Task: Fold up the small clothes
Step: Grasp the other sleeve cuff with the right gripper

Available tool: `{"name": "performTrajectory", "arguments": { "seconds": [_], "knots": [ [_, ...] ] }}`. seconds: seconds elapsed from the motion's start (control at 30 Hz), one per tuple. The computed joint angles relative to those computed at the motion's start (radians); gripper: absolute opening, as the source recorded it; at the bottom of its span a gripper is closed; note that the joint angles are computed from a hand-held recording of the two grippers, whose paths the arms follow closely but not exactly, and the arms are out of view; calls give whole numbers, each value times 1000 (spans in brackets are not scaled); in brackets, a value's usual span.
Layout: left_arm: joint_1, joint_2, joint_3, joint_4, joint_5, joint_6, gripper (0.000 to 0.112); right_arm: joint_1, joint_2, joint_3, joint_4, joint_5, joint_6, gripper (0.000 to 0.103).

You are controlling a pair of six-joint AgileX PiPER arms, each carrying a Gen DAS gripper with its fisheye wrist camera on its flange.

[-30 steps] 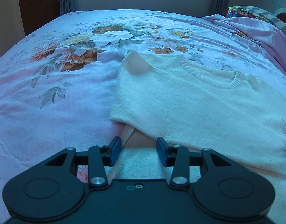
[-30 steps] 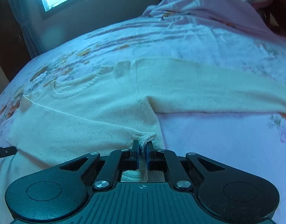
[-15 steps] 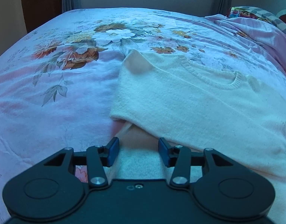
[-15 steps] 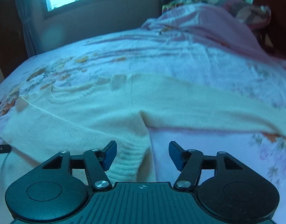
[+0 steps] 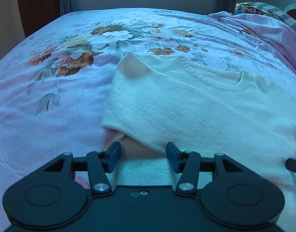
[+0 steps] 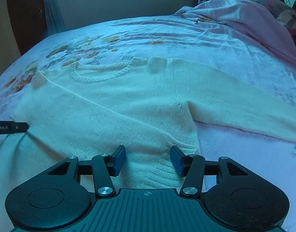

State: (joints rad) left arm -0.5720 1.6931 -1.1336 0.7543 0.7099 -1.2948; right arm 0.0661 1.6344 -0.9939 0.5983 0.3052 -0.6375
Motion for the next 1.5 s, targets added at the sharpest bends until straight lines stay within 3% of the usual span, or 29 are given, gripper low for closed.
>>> {"name": "performTrajectory", "arguments": {
  "seconds": [0.13,0.47,0.8,1.13,1.17,1.2,1.23,1.33,1.5],
  "knots": [
    [-24,-46,11,17,21,-13,50,-52,-55,30,154,20,-139,52],
    [-97,-23,-23,21,52,-31,52,-394,-24,-58,101,178,-52,52],
    [-70,75,-159,-10,67,-11,52,-612,161,-296,68,251,162,52],
    [-32,184,-294,-48,62,70,52,-704,324,-507,21,209,414,52],
    [-27,196,-310,-53,65,75,52,-701,334,-522,4,204,427,44],
    [-21,210,-327,-56,68,81,52,-701,346,-541,-5,216,434,13],
    [-14,225,-345,-67,71,94,51,-705,353,-555,9,232,435,4],
    [0,264,-394,-105,93,140,51,-671,333,-548,107,200,322,4],
    [10,218,-350,-118,49,146,51,-550,238,-491,424,258,-1,4]
  ]
}}
